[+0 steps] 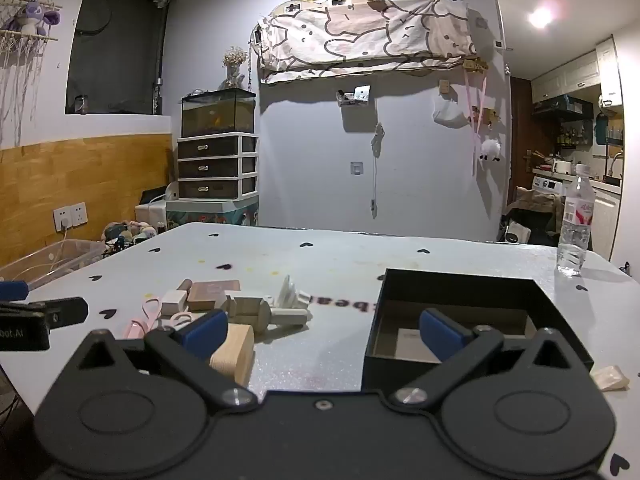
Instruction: Organize rigid objects
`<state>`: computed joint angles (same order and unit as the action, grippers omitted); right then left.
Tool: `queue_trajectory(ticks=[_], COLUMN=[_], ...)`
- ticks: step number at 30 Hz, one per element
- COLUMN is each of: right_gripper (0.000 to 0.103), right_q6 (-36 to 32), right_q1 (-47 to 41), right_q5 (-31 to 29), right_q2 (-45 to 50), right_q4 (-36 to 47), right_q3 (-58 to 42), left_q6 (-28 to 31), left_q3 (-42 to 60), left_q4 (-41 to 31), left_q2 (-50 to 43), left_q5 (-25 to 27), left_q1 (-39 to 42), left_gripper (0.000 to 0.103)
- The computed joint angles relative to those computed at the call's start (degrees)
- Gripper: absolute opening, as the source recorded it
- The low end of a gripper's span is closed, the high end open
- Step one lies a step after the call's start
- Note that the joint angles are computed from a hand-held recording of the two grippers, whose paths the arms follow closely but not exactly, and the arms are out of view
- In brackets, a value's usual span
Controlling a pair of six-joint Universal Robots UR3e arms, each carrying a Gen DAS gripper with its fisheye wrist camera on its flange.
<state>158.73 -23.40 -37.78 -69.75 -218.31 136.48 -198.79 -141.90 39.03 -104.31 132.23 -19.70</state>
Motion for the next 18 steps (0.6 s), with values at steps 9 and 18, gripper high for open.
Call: queue_trajectory(ticks=[9, 18], right_gripper=[0.103, 0.103], right_q6=[-0.1, -0.2], right_q1=[0.1, 0.1], right_q5=[-0.1, -0.2], right_q2=[-0.2, -0.3], right_q4=[0.8, 1.1], right_q3=[-0.2, -0.2], left_q6=[0.0, 0.1], left_q3=[-0.3, 0.0], left_q4=[0.2, -0.2], left_q2=[0.1, 0.1], left_q5=[-0.2, 0.0], left_q1=[0.2, 0.0], left_gripper=[0.103, 0.103])
